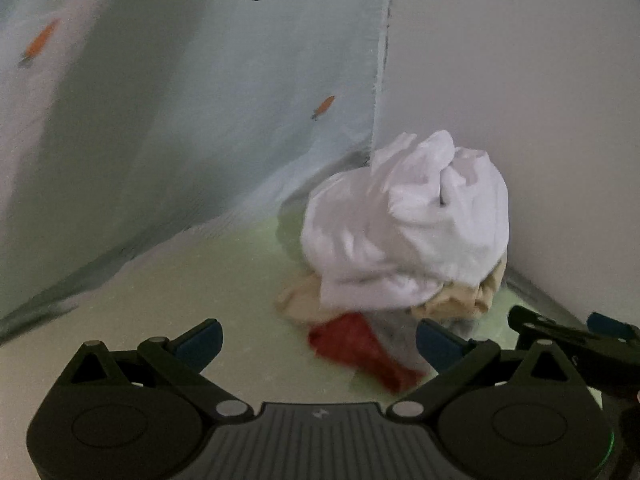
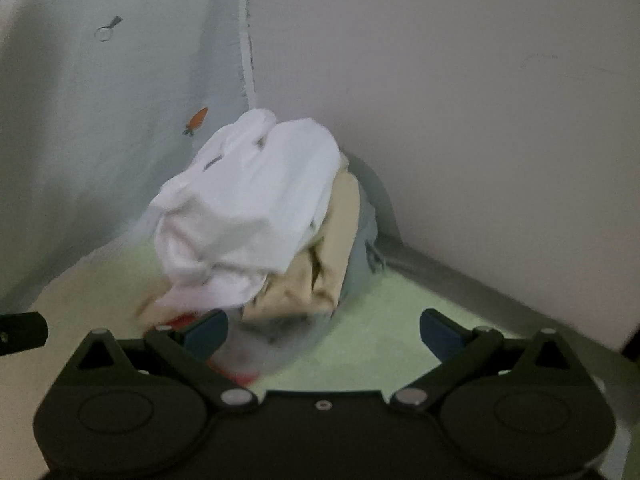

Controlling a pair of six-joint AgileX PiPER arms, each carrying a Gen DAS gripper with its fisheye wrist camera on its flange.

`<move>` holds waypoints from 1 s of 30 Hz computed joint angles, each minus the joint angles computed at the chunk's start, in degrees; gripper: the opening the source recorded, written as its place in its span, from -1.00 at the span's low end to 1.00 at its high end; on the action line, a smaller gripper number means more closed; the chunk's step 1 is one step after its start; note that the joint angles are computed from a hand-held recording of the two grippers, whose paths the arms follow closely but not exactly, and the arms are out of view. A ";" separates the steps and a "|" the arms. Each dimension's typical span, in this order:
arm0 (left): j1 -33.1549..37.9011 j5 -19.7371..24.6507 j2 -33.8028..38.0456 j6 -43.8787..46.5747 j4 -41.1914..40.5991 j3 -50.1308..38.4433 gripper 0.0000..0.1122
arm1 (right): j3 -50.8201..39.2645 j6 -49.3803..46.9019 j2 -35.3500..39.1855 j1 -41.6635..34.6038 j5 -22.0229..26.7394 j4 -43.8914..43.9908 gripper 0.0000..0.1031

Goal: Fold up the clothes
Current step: 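Grasp the white shirt on top of the heap with both grippers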

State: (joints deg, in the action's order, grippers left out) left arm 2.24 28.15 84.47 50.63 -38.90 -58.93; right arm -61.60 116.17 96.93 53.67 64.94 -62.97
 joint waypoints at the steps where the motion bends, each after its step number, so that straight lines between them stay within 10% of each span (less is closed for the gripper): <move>1: -1.52 -0.08 2.45 -2.63 1.69 -2.68 0.77 | 0.08 -0.41 0.10 -2.19 -1.91 -1.13 1.00; 14: -7.57 14.67 30.03 -7.34 -0.40 -41.78 0.48 | -12.45 -2.85 9.57 -20.16 -16.62 -12.13 0.95; 19: -7.83 23.58 41.64 -13.51 -2.18 -57.53 0.39 | -13.38 -0.32 10.25 -23.43 -21.67 -13.11 0.43; 23: -6.69 33.76 51.78 -21.95 -5.23 -72.12 -0.24 | -13.93 -1.75 10.64 -24.05 -22.94 -12.44 0.14; 30: -8.78 20.66 41.27 -18.59 -4.57 -55.30 -0.74 | -13.62 -7.05 9.61 -22.66 -21.76 -13.87 -0.57</move>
